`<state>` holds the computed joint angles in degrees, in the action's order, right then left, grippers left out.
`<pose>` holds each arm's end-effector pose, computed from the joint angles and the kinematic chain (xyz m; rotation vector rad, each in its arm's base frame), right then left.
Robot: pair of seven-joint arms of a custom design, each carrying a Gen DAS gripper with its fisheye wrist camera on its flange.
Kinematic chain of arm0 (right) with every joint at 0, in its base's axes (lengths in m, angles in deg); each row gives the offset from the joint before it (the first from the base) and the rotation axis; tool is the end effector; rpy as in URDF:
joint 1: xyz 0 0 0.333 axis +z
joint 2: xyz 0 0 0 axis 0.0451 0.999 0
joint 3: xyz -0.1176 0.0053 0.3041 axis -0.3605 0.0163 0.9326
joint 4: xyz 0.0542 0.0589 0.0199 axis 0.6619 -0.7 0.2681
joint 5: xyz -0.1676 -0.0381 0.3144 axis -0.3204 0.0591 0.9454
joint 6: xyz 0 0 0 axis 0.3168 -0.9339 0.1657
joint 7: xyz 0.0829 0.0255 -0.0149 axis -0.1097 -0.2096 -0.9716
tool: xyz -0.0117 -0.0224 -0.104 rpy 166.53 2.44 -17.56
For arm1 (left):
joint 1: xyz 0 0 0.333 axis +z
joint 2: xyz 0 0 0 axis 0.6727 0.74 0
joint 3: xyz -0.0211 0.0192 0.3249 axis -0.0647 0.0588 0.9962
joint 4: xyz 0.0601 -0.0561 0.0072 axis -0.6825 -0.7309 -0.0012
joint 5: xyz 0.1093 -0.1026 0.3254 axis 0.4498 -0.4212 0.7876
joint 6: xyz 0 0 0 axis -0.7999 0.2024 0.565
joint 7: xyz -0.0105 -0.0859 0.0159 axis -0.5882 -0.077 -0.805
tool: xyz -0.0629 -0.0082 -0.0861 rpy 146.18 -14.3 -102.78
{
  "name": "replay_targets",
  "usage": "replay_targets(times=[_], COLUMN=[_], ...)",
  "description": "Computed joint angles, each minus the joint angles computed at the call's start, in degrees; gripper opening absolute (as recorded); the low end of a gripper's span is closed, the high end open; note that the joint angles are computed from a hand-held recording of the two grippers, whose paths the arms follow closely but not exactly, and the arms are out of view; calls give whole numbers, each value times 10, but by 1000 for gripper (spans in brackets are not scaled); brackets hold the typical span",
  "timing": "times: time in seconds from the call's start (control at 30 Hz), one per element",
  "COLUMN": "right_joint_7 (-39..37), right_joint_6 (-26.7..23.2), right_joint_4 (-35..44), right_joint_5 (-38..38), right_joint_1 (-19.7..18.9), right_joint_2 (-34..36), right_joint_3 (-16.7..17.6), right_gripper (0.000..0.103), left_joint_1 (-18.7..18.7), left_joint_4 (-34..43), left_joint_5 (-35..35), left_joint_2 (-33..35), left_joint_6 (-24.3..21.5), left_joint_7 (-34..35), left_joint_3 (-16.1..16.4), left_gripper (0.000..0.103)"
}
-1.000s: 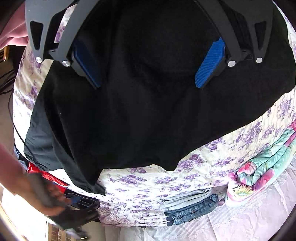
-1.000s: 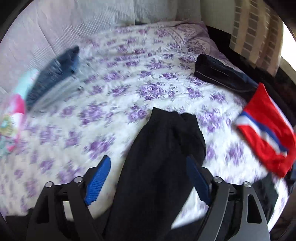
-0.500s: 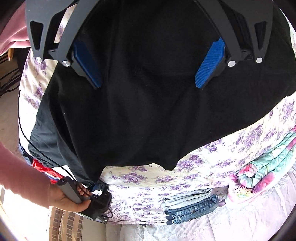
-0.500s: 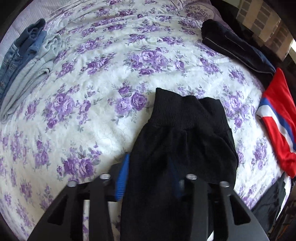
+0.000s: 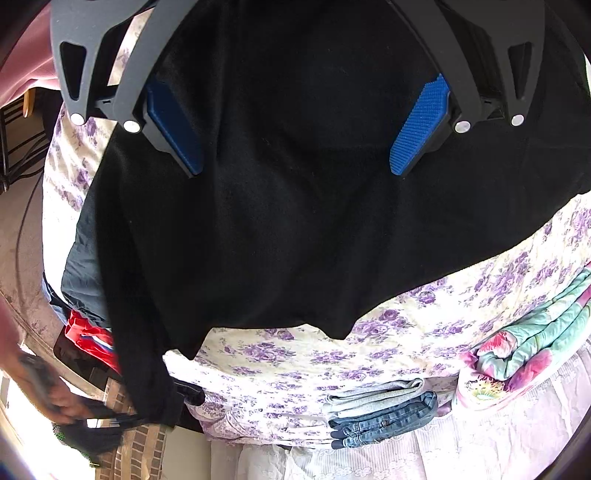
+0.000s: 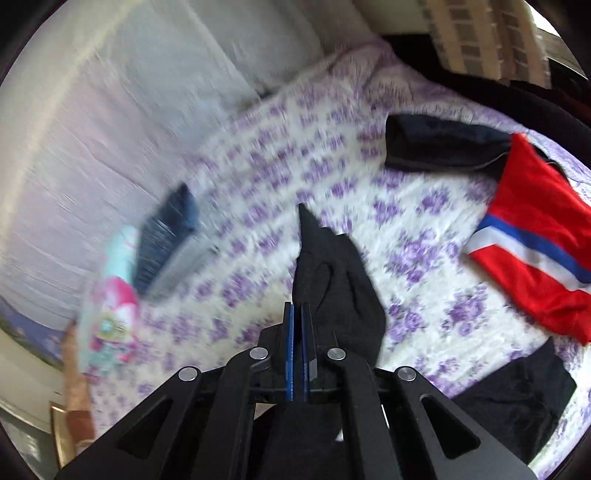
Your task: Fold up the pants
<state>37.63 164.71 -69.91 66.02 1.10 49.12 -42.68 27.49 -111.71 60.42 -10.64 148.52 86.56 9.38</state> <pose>0.7177 0.0336 0.5648 -1.5408 1.6203 -0.0788 0.4166 -0.0341 0.4309 -1.8103 1.9073 -0.7508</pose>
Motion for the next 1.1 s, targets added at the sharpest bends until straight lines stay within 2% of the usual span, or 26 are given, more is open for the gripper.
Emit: replay_targets(times=[0.07,0.1,0.17,0.23,0.33,0.37,0.47,0.53,0.57,0.6,0.63,0.73,0.83,0.93,0.97,1.0,1.07,1.1], right_joint_7=[-88,-130,-215,-252,-244,-239,-283,-320,-337,-369,-393,-485,-512,-517,-492,-466,-411,-405], right_joint_6=[12,7,6,9,25,23,-21,-24,1,45,75,207,281,330,339,329,276,250], right_joint_4=[-81,-114,-205,-264,-315,-321,-314,-292,-288,-285,-284,-300,-324,-346,-342,-332,-294,-277], right_joint_5=[111,166,275,330,320,306,308,295,272,239,215,51,-92,-183,-216,-239,-261,-245], right_joint_1=[-57,-80,-120,-134,-131,-127,-122,-104,-87,-64,-49,17,52,64,78,88,89,68], right_joint_2=[-54,-74,-127,-148,-137,-129,-114,-107,-110,-112,-112,-105,-92,-84,-75,-68,-54,-51], right_joint_3=[31,34,28,6,-36,-48,-55,-51,-50,-48,-46,-45,-59,-71,-92,-108,-124,-107], right_gripper=[4,3,2,2,3,6,9,29,55,65,65,64,61,59,49,32,6,6], left_joint_1=[2,1,-1,-6,-9,-8,4,8,7,2,-5,-14,-14,-14,-8,-3,1,1], left_joint_4=[0,1,1,2,6,7,10,10,9,7,6,4,4,4,4,4,4,4], left_joint_5=[1,0,-2,-7,-12,-13,-9,-7,-8,-11,-15,-20,-19,-19,-15,-11,-8,-7], left_joint_2=[0,1,1,2,6,8,12,11,11,9,8,7,7,7,7,7,7,7], left_joint_6=[0,0,0,1,0,0,0,0,1,3,5,9,8,8,8,8,7,7], left_joint_7=[-1,0,1,4,5,5,-1,-3,-3,0,4,6,7,6,3,0,-3,-3], left_joint_3=[-2,-1,1,5,7,6,-6,-10,-10,-4,3,11,13,12,7,3,0,1], left_gripper=[99,99,99,99,99,99,99,99,99,99,99,99,99,99,99,99,99,99])
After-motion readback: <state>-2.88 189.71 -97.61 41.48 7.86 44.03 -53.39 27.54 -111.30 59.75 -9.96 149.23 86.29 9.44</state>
